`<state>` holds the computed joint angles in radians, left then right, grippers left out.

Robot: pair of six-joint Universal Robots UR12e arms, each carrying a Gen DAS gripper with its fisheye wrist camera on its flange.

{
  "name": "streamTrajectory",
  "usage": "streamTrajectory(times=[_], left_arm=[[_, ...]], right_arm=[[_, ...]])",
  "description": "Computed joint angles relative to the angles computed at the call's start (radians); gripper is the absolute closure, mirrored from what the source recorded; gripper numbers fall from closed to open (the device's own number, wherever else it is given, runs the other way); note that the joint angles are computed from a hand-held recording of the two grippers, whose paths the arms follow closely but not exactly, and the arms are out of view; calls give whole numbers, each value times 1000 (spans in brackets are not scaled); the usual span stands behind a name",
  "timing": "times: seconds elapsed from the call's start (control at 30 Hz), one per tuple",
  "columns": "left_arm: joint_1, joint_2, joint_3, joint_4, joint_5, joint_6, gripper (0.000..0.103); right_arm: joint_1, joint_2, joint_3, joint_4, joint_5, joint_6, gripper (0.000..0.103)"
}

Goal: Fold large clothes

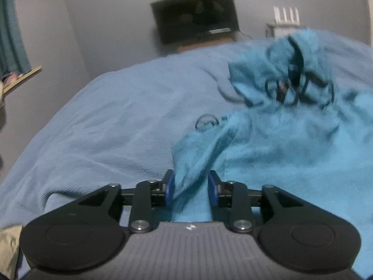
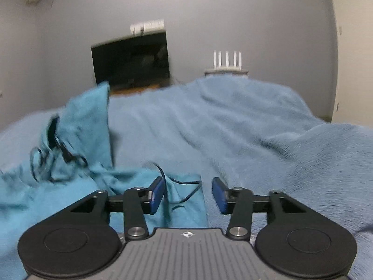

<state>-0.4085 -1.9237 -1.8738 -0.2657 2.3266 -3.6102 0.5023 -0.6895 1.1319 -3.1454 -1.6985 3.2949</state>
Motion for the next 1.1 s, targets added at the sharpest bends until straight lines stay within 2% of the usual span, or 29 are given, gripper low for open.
streamTrajectory(times=[0.03,0.1,0.17,0.23,0.3,0.33,0.4,0.47,0.57,0.7,0.77,0.87,0.97,1.03,1.07,1.1], left_arm=[[-8,3,1,23,0,-9,64],[-27,14,-1,75,-19,-12,41],[-44,14,1,140,-61,3,28],[-52,8,7,178,-157,8,28],[-56,-8,20,173,-247,29,27],[-59,-21,30,159,-263,50,27],[-69,-51,57,79,-247,113,27],[-71,-70,56,37,-223,168,23],[-62,-59,38,-15,-254,111,20],[-68,-49,22,-19,-232,81,20],[-72,-37,14,-26,-222,64,20],[-77,-22,0,-25,-212,34,20],[-85,-10,-13,-26,-189,7,20],[-89,-9,-15,-33,-178,3,20],[-91,-13,-12,-33,-169,5,20],[-95,-16,-10,-29,-156,11,20]], right_arm=[[0,-17,25,-17,24,2,53],[0,-50,69,-20,88,-22,53],[6,-82,113,-32,164,-81,47],[14,-106,139,-4,250,-144,43],[28,-119,148,52,314,-211,43],[36,-120,147,76,329,-239,43],[52,-119,143,133,345,-294,43],[66,-111,138,184,313,-321,42],[75,-84,125,244,256,-348,43],[82,-68,124,214,230,-325,41],[82,-79,140,184,215,-274,42],[70,-95,178,92,198,-203,42],[65,-104,202,23,78,-96,41],[62,-104,194,72,-28,-4,42],[55,-103,190,116,-40,38,44],[47,-105,193,140,-18,65,44]])
